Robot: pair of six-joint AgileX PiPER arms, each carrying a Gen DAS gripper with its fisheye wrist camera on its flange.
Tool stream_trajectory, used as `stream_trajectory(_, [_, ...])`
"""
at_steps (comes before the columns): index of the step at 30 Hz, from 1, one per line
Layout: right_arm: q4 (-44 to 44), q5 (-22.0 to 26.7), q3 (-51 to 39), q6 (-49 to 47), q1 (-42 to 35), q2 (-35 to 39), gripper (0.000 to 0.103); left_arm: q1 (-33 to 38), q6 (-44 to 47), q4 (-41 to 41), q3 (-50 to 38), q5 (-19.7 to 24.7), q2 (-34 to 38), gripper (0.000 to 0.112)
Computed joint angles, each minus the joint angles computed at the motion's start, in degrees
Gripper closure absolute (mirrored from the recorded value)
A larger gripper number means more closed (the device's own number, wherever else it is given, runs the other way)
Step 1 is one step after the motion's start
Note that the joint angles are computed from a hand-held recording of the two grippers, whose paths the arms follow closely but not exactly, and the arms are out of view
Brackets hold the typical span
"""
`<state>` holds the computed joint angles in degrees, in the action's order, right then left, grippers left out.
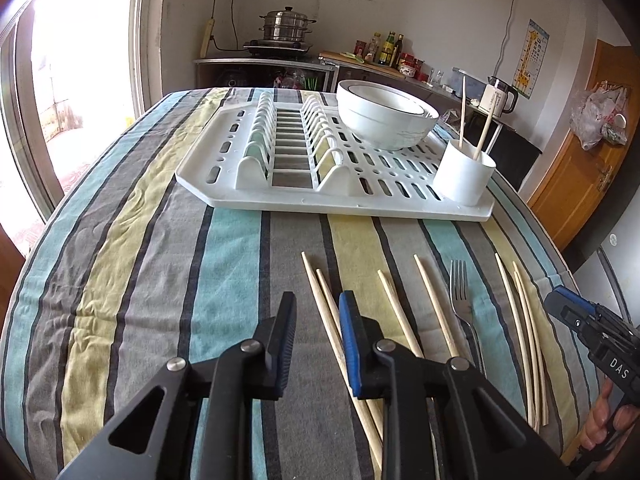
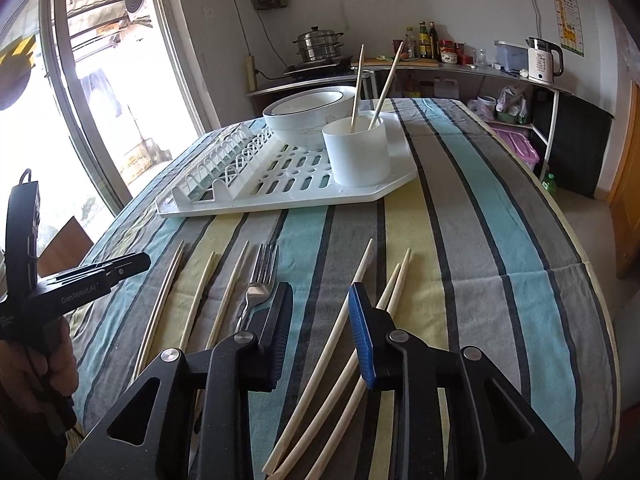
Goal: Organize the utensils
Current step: 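Return to the table and grasp another chopstick with each tool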
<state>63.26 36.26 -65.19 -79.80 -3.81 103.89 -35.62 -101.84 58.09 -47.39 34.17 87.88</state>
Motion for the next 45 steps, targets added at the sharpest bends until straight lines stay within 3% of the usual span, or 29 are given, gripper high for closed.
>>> stream_trajectory(11, [-6.5,-0.9,-6.1,8.6,2.7,4.4,0.073,7.0,10.3,-7.0,-3.6,-4.8,3.1,0.089])
stream_trajectory(19, [-19.0,-2.8,-14.5,22.9,5.1,9.7,0.073,8.8,16.8,-12.8,-6.7,-4.6,6.3,0.089])
stream_trajectory(24, [-26.5,-2.0,-19.1,30.5,6.5,12.8,0.073,9.9,20.5,-16.2,-8.1,-5.0,7.7,0.096])
stream_trajectory(30, [-34.6,-3.3,-20.4,37.5,8.4,13.3,0.080,9.6,23.3,-17.3,-10.2,-2.9,8.9,0.099])
stream_trajectory(33, [-39.6,-4.8,-20.3,41.3,9.8,13.2,0.088,9.3,25.6,-18.4,-11.8,-1.3,9.8,0.102])
stream_trajectory(35, [-40.4,-4.6,-20.6,42.2,10.0,13.2,0.095,9.2,26.7,-19.0,-12.6,-0.5,10.2,0.105])
stream_trajectory(45, [-37.5,-2.4,-22.0,39.9,9.2,13.8,0.097,9.7,30.7,-20.5,-13.8,-0.6,11.0,0.108])
